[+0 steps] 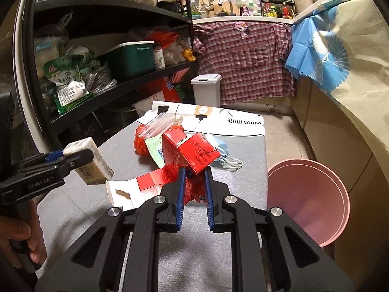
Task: Collect trash
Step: 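Carry the red wrapper and tissue box over the pink bin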
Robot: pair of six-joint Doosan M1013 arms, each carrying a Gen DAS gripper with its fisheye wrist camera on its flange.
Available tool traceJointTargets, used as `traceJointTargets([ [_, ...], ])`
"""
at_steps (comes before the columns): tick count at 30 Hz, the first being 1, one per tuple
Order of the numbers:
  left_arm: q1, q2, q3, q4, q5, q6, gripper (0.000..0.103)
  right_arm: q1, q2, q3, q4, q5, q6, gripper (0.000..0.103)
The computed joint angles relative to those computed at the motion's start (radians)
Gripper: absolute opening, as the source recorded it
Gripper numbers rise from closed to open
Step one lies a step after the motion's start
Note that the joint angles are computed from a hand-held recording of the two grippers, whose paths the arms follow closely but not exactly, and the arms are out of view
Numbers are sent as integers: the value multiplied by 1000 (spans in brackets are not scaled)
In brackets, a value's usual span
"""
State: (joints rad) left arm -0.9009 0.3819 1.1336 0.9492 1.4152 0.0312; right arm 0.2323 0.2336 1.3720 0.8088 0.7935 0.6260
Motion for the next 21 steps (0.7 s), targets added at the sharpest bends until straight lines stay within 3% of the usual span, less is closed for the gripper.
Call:
traceJointTargets([
  [21,-16,35,-43,-26,-25,4,51,-51,4,-42,-14,-45,104,16],
])
